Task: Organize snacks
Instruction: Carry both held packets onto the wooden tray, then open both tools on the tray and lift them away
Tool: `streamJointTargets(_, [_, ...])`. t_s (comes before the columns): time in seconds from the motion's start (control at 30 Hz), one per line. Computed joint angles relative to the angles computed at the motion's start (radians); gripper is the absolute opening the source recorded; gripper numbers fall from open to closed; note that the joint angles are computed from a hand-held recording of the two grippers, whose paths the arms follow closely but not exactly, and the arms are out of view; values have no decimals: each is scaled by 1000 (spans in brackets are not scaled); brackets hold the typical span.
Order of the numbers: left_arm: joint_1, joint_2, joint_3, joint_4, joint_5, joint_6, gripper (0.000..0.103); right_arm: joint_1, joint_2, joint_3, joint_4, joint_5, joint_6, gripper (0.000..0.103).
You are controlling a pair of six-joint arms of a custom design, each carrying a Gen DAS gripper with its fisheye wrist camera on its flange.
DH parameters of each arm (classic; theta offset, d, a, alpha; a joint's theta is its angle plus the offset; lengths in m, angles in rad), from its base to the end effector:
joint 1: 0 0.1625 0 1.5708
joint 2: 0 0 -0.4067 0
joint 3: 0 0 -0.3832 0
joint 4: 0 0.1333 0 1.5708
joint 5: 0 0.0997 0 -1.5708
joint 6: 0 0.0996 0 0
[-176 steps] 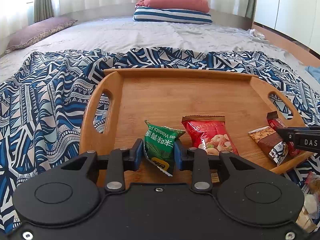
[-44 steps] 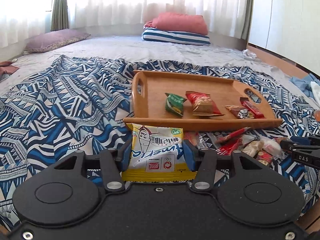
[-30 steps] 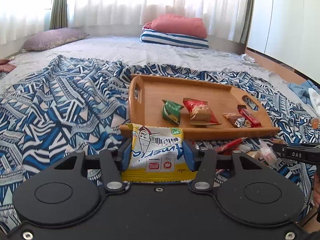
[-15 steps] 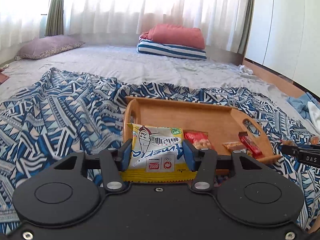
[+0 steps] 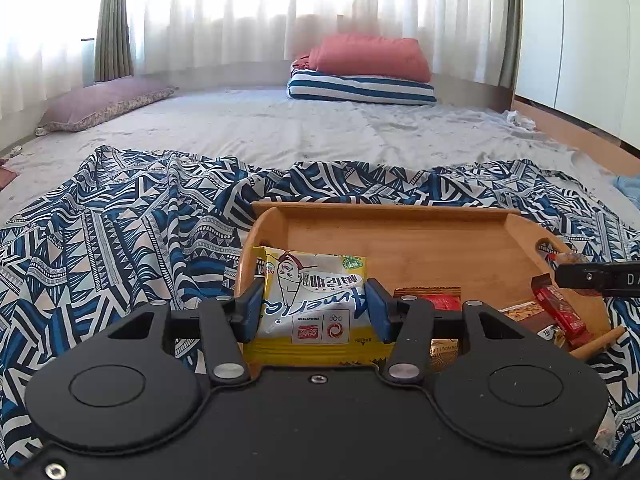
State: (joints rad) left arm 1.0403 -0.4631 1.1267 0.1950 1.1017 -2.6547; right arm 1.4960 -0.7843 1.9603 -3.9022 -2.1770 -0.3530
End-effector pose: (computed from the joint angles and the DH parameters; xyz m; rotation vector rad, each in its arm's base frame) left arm -0.1742 -0.6494 -0.0243 1.0375 2.3230 -0.9556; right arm 0.0352 -0.5546 0.1542 -0.1307 -2.1045 1.1790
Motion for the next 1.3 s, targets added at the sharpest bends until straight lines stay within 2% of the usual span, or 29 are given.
streamJointTargets(0.17, [7, 51, -61, 48, -18, -36, 50, -3, 33, -60, 74, 21, 38, 39])
streamJointTargets(0.4, [17, 74, -86, 88, 26, -86, 50, -4, 78, -103, 117, 43, 67, 39])
streamJointTargets(0.57, [20, 84, -98, 104, 51, -96, 50, -8, 106, -107, 104, 50, 85, 39])
streamJointTargets(1.07, [19, 81, -73, 86, 60, -44, 51, -4, 128, -104, 70, 56, 29, 40])
streamJointTargets(1.17, [15, 70, -53, 67, 55, -26, 60, -5, 125, -99, 66, 60, 32, 42])
streamJointTargets(1.2, [14, 64, -44, 59, 55, -22, 67, -5, 124, -97, 63, 62, 31, 42])
streamJointTargets(1.27, [13, 53, -27, 42, 59, -14, 75, -3, 120, -90, 54, 64, 25, 47])
streamJointTargets(1.3, [12, 47, -19, 35, 61, -11, 78, -1, 119, -87, 48, 63, 20, 52])
